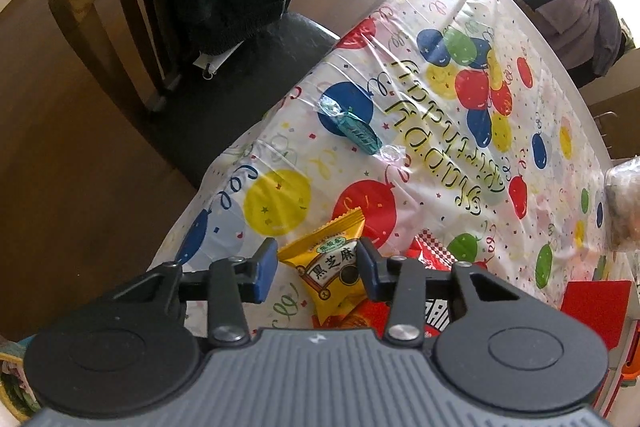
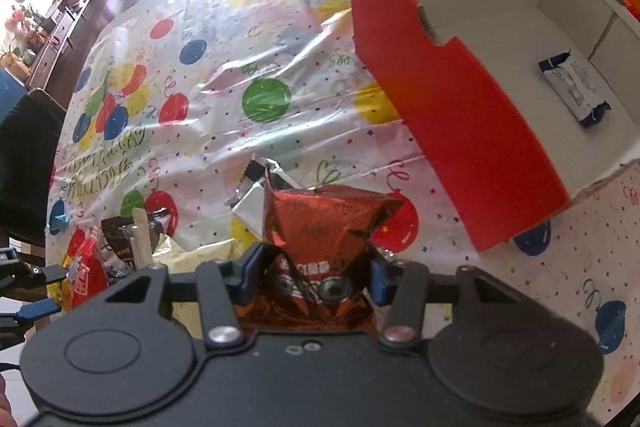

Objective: Organize snacks
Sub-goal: 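Grasp the brown-red snack bag with the right gripper while the left gripper grasps the yellow packet, then carry both snacks over the red box and release them inside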

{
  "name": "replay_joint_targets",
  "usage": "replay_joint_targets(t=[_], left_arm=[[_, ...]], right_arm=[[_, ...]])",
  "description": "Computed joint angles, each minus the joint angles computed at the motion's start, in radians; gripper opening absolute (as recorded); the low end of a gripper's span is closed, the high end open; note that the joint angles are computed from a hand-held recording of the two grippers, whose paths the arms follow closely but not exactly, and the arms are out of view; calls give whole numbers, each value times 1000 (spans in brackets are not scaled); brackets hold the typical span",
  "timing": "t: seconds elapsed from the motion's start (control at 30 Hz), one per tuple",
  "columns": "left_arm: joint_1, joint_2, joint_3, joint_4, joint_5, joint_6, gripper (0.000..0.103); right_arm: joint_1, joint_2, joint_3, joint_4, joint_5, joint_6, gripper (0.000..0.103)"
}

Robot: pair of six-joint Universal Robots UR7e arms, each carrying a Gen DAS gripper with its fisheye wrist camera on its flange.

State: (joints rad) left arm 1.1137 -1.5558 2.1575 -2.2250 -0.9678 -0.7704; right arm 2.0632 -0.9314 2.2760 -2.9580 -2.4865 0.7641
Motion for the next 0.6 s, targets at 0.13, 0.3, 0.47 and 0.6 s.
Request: replay_joint_targets(t=[0.13,0.3,0.47,0.6], left_arm=[[-1,-17,3,13,6,3,42],[-12,-54,14,22,16,10,42],[-27,-93,26,36,25,6,42],[-63,-138,44,44,49,18,42]], right_arm=[[21,-20,16,-27,-14,-22,50],[48,-52,34,-55,-23,-57,50],[74,-79,54,-75,-42,-75,50],[94,-97,66,-89,-64,-90,50]])
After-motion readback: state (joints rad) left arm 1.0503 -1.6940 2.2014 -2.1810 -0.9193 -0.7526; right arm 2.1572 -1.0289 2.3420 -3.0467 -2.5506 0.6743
